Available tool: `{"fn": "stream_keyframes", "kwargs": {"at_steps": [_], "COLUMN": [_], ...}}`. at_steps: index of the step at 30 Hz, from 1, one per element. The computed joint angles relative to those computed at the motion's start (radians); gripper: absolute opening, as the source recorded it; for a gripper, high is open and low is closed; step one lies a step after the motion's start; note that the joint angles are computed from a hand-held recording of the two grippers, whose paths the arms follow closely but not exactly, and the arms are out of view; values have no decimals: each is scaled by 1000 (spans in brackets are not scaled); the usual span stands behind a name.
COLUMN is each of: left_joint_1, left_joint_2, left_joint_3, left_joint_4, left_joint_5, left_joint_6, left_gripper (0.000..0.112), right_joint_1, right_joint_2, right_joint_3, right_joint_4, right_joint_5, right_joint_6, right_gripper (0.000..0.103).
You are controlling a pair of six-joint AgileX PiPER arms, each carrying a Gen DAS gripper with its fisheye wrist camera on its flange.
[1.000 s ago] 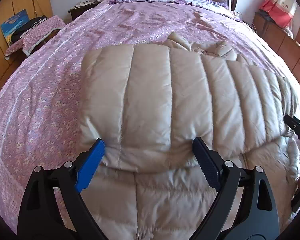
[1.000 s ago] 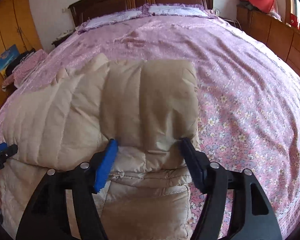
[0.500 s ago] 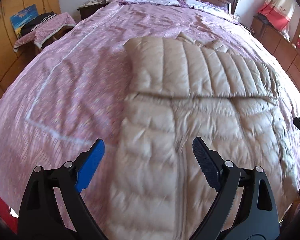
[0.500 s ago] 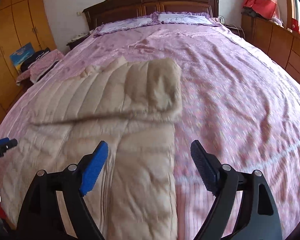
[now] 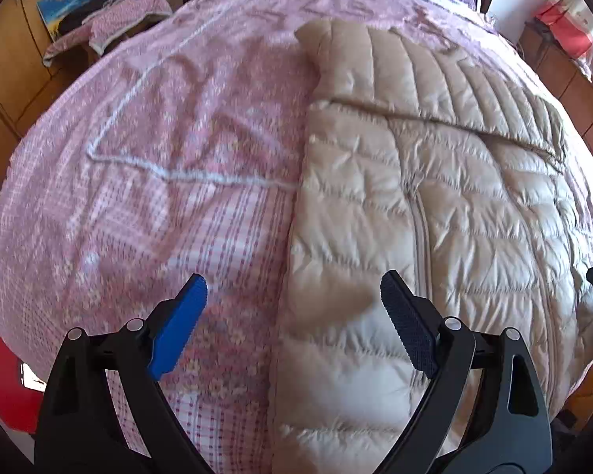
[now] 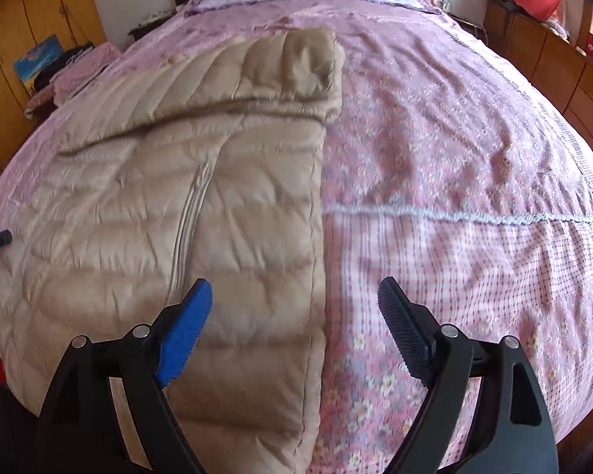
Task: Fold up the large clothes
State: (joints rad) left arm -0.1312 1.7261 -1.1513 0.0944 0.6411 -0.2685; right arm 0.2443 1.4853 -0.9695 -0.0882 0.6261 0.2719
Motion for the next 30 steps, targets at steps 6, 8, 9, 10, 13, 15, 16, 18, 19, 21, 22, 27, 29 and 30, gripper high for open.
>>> {"fn": "stream_keyframes", "kwargs": {"at_steps": [6, 8, 9, 10, 13, 15, 16, 18, 19, 21, 22, 27, 29, 30], "left_joint_1": [32, 36, 33, 33, 26, 25, 28, 47, 61, 86, 98, 159, 165, 169], "left_joint_2": [10, 9, 6, 6, 18, 9, 2, -14, -28, -44, -50, -73, -80, -87], "left_joint_3": [21, 27, 35, 42, 50, 63, 70, 83, 97, 110, 117, 127, 127, 133], "left_joint_4": [-145, -177, -174, -168, -145, -152, -163, -223, -254, -319, -349, -494, -511, -526], "left_joint_5": [30, 34, 26, 17, 1, -4, -3, 12, 16, 31, 36, 124, 157, 174], "left_joint_6": [120, 150, 147, 148, 134, 148, 164, 232, 269, 340, 372, 533, 561, 582], "left_gripper": [89, 89, 89, 89, 91, 91, 91, 91, 91, 91, 91, 91, 91, 91], "right_joint_1": [21, 16, 9, 2, -21, -36, -46, -56, -62, -72, -71, -60, -67, -68], "right_joint_2": [19, 19, 18, 18, 24, 14, 3, -14, -21, -33, -37, -74, -98, -110], "right_joint_3": [35, 41, 47, 57, 85, 97, 106, 117, 120, 122, 121, 143, 161, 169], "right_joint_4": [21, 51, 74, 95, 155, 201, 235, 267, 279, 306, 307, 325, 342, 353], "right_joint_5": [-4, -15, -25, -38, -72, -73, -64, -51, -39, -14, -5, 23, 35, 44], "right_joint_6": [-25, -46, -66, -81, -127, -170, -211, -254, -267, -288, -288, -294, -318, -334], "right_gripper": [83, 84, 84, 84, 85, 85, 85, 85, 85, 85, 85, 85, 85, 85]}}
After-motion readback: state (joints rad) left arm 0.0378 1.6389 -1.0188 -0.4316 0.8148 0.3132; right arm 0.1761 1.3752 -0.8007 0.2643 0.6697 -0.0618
